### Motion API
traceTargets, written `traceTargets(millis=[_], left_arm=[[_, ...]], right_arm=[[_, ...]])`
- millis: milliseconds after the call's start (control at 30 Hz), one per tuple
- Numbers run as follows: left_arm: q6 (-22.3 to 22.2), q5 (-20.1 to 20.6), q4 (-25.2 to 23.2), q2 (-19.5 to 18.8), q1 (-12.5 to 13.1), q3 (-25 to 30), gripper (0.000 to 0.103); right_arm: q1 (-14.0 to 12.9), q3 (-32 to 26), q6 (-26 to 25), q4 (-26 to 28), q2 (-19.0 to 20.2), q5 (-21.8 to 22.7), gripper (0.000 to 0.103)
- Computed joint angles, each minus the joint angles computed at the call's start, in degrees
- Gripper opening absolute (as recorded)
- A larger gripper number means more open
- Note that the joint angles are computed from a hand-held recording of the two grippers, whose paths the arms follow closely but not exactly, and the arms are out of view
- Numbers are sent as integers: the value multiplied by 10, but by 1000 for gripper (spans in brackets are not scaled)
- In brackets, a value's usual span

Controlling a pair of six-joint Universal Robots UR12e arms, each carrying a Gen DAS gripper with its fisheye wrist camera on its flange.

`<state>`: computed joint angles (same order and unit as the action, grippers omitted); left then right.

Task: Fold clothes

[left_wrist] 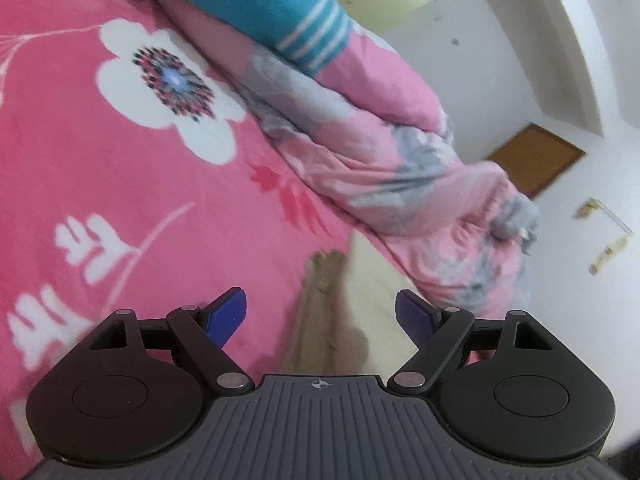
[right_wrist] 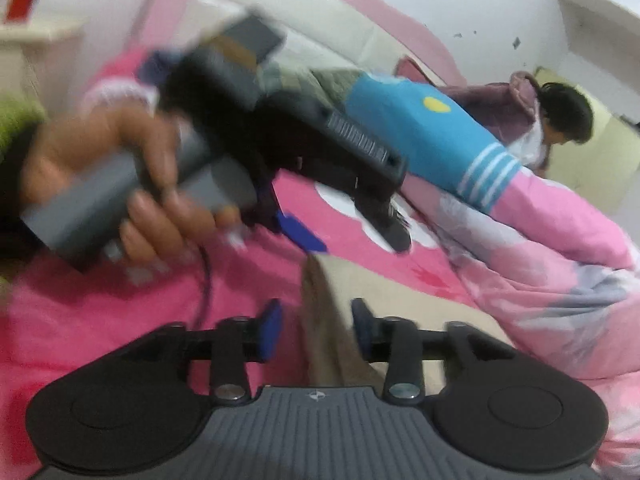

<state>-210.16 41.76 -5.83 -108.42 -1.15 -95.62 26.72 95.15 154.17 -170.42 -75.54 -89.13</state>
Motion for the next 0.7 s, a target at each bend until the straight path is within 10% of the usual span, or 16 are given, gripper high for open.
traceTargets(millis=[233, 500, 567, 700], left_arm=[[26, -55, -1, 1, 4, -3, 82], [93, -55, -84, 9, -4, 3, 44], [116, -55, -98, 11, -6, 4, 31], [120, -51, -91, 15, -8, -1, 13]], right_arm=[[-100, -46, 225, 33, -11, 111, 84], [-173, -194, 428, 320, 82, 196, 88], [-184, -198, 451, 347, 90, 241, 81], [-184, -185, 414, 341, 88, 266, 33]])
